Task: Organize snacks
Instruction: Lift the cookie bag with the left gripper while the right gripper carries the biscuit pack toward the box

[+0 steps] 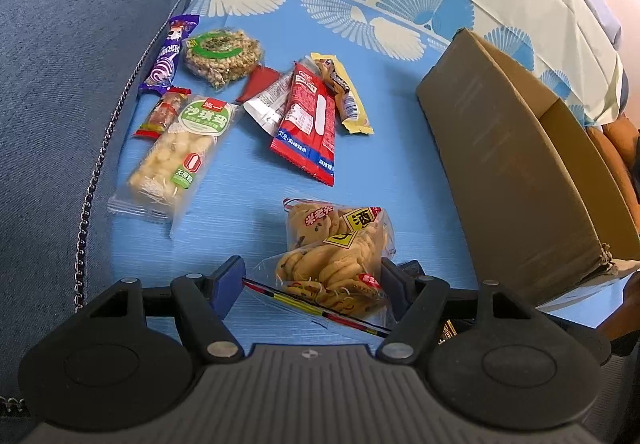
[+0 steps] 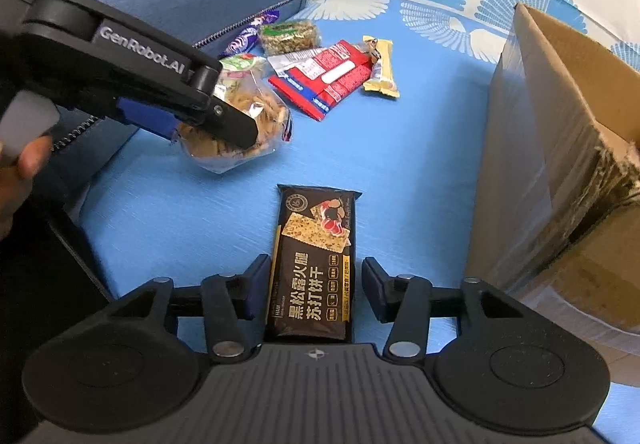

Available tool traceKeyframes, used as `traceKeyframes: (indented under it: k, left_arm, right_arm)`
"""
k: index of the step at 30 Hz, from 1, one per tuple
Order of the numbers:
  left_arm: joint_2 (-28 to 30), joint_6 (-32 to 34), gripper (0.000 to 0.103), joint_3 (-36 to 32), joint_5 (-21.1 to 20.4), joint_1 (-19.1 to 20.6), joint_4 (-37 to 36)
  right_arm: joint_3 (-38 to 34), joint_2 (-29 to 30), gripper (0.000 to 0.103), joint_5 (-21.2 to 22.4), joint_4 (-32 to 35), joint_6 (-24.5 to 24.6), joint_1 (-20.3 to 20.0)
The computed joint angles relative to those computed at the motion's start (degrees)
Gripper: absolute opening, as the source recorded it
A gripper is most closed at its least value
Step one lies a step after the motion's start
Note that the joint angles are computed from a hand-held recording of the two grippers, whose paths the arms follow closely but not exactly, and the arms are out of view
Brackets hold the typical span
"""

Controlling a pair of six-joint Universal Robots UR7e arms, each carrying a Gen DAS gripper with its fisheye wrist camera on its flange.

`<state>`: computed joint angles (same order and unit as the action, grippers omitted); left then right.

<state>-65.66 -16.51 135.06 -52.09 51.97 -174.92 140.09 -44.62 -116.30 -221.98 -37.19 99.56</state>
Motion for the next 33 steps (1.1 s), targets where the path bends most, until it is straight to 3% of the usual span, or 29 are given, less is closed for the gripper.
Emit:
traceKeyframes:
  k: [3, 7, 14, 27, 33]
  left_arm:
    - [-0.08, -0.1, 0.076, 0.14, 0.12, -0.06, -0.24]
    - [-0.16, 0.22, 0.076, 0.83, 0.77, -0.48, -1.89]
    - [-0.62, 0.92, 0.076, 2.61, 1.4, -1.29, -6.87]
    - [0.53, 0.83, 0.076, 2.97, 3.24, -1.88, -10.8]
    - [0.92, 1.74, 0.076, 3.52, 3.78, -2.34, -12.66]
  right_arm:
    - [-0.29, 0.75, 0.041, 0.14, -1.2, -1.31, 0.08]
    - [-0.16, 1.51, 0.041, -0.09, -4.68, -3.25, 0.85]
    - [1.21, -1.2, 0.041, 3.33, -8.35, -3.67, 1.11]
    - [2.85, -2.65, 0.041, 9.58, -14.2, -10.59, -0.06]
    - [2.9, -3.46, 0.041, 11.91, -14.58, -9.87, -0.61]
